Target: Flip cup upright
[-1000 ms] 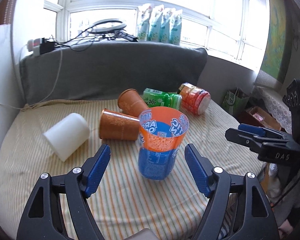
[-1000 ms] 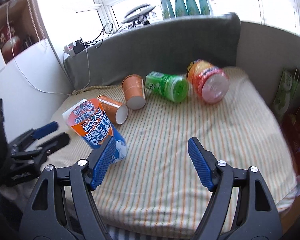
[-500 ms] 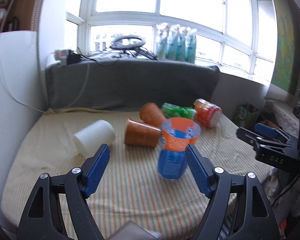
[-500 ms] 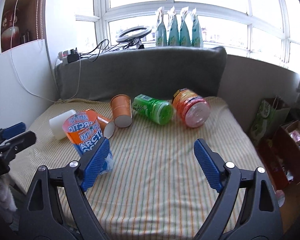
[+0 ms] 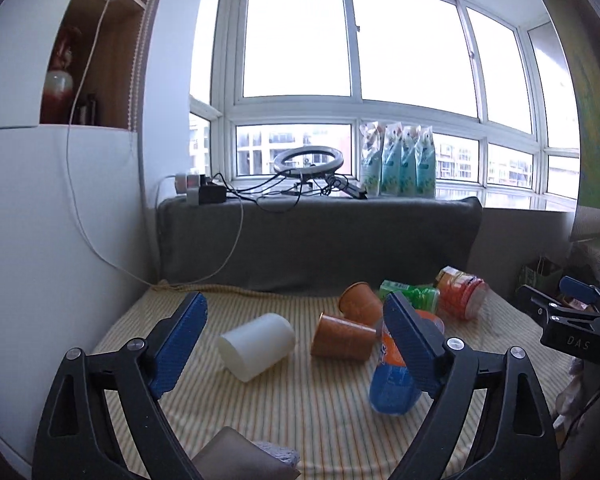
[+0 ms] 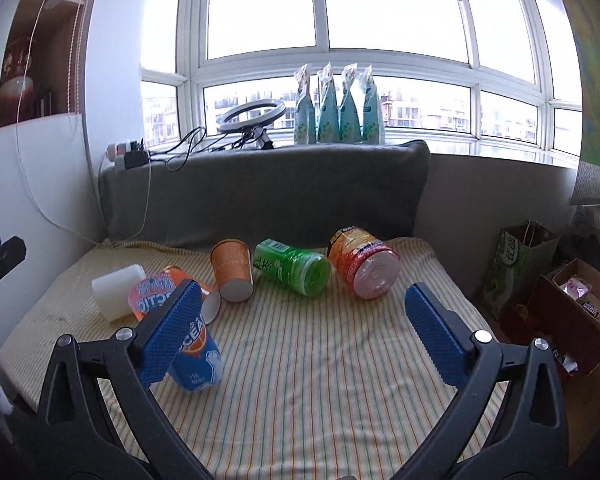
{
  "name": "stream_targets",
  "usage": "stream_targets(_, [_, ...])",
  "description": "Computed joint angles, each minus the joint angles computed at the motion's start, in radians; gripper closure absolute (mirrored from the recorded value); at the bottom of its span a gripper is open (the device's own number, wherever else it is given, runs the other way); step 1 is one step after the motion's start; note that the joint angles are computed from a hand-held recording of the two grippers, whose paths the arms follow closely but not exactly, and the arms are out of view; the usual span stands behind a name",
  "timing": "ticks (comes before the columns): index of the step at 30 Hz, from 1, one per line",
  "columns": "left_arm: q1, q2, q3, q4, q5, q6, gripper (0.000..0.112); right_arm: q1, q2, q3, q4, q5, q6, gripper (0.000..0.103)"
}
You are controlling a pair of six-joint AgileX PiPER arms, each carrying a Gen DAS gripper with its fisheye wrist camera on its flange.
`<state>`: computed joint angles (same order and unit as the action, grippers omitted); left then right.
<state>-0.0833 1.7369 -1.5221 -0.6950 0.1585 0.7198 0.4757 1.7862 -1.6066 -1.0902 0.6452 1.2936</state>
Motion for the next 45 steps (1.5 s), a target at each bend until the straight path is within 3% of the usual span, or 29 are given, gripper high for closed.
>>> stream_targets(3, [-0.001, -0.012, 0.018, -0.073, -0.026, 0.061, 0.022, 0.007, -0.006, 0.009, -0.064, 0.008, 0.068, 0.000])
stream_targets(9, [0.000, -0.005, 0.001, -0.034, -0.013, 0.015, 0.022, 0.027, -0.002, 0.006, -0.163, 0.037, 0.146, 0.000])
stream_targets(20, [0.005, -0.003, -0.008, 0.034, 0.017, -0.059, 0.022, 0.031, 0.012, -0.011, -0.159, 0.044, 0.129, 0.000])
stream_targets(45, [0.007, -0.007, -0.002, 0.032, 0.015, -0.052, 0.022, 0.033, 0.011, -0.006, -0.161, 0.043, 0.131, 0.000])
